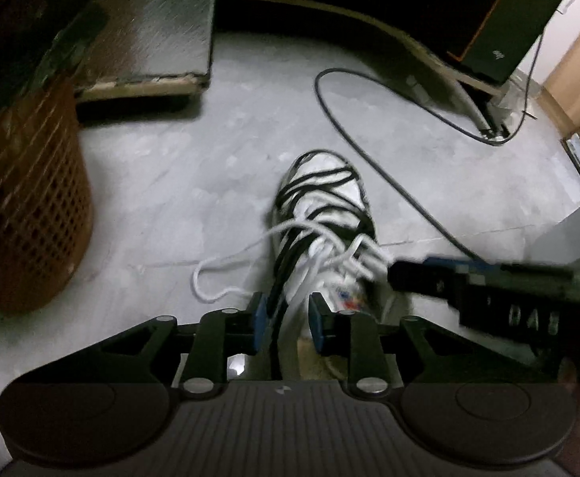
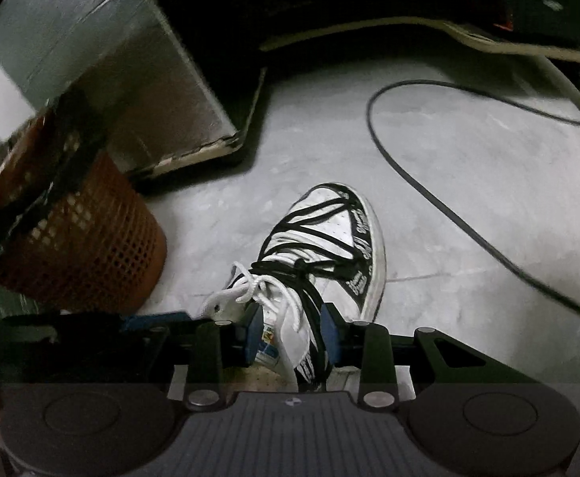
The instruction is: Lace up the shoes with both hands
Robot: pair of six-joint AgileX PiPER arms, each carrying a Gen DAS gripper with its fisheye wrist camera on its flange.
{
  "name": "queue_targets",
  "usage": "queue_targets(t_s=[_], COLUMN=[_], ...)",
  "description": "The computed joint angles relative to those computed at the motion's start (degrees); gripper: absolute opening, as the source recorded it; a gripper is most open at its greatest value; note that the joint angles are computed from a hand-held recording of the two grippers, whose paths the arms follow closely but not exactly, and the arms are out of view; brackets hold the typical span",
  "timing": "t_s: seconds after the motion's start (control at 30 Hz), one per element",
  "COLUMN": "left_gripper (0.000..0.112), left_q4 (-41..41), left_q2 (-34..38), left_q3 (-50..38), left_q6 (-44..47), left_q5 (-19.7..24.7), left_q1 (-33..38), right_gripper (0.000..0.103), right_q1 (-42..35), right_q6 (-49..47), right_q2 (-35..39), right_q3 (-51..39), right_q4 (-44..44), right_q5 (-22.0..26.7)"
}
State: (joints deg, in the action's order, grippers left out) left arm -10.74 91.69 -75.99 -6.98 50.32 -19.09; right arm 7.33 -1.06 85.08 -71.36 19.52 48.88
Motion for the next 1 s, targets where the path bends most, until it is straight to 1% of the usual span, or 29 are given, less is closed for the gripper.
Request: queue_targets(t_s=[0.07,0.13,0.17,0.23,0.3,0.4,0.47,0.53,0.63,0.73,0.8,0.9,1.0], left_gripper=[0.027,0.028,0.028,0.028,0.028,0.028,0.026,0.026,0.028,0.028,0.028,0.028,0.029], left_q4=[-0.1,0.0,-0.3,-1.5,-0.9,-0.2,-1.8,-0.2,0.4,-0.3,-0.9,-1.4,-2.0], left_q2=[-0.8,-1.9,-2.5,-3.3,-3.5,-2.5,-1.8,-1.3,-1.1,-1.1,-1.2,-1.2,-1.2], left_q3=[1.8,3.9,5.0,6.5,6.8,6.1,6.0,6.0,6.4,6.8,6.9,7.2,7.5], left_q6=[-1.6,-3.2,-3.8,-4.4,-5.2,-4.9,-2.7,-2.7,-2.4,-2.6,-2.7,-3.1,-2.8], left_q5=[-0.7,-1.7,-2.4,-3.3,-3.4,-1.7,-0.8,-0.6,-0.5,-0.5,-0.5,-0.8,-1.1], left_q1=[0.2,0.3,0.5,0.9,0.5,0.0,0.0,-1.5,-2.5,-2.2,-1.9,-1.7,-1.4], right_gripper=[0.031,0.023,0.023,0.021,0.019,0.017,0.015,0.013,0.012,0.012,0.012,0.012,0.011], right_q1=[-0.2,-1.0,-1.6,-2.3,-2.2,-1.0,-1.1,-1.9,-2.0,-1.9,-1.9,-1.4,0.7], right_q6=[-1.4,-2.2,-2.6,-2.8,-3.6,-3.5,-3.5,-3.3,-3.7,-6.5,-6.5,-7.2,-8.0], right_q2=[2.1,4.2,5.3,5.9,6.2,6.6,6.9,6.9,6.5,5.3,5.3,5.6,5.0], right_q3=[-2.3,-4.4,-5.4,-5.5,-5.6,-6.9,-7.9,-8.2,-8.0,-6.8,-6.8,-7.6,-7.0], right_q4=[-0.4,0.2,1.0,1.9,2.3,0.4,0.1,0.7,0.5,1.5,1.1,-0.2,-3.3], right_q5=[1.6,4.0,5.3,6.0,6.3,7.4,8.5,9.1,9.3,8.2,8.3,8.4,6.4])
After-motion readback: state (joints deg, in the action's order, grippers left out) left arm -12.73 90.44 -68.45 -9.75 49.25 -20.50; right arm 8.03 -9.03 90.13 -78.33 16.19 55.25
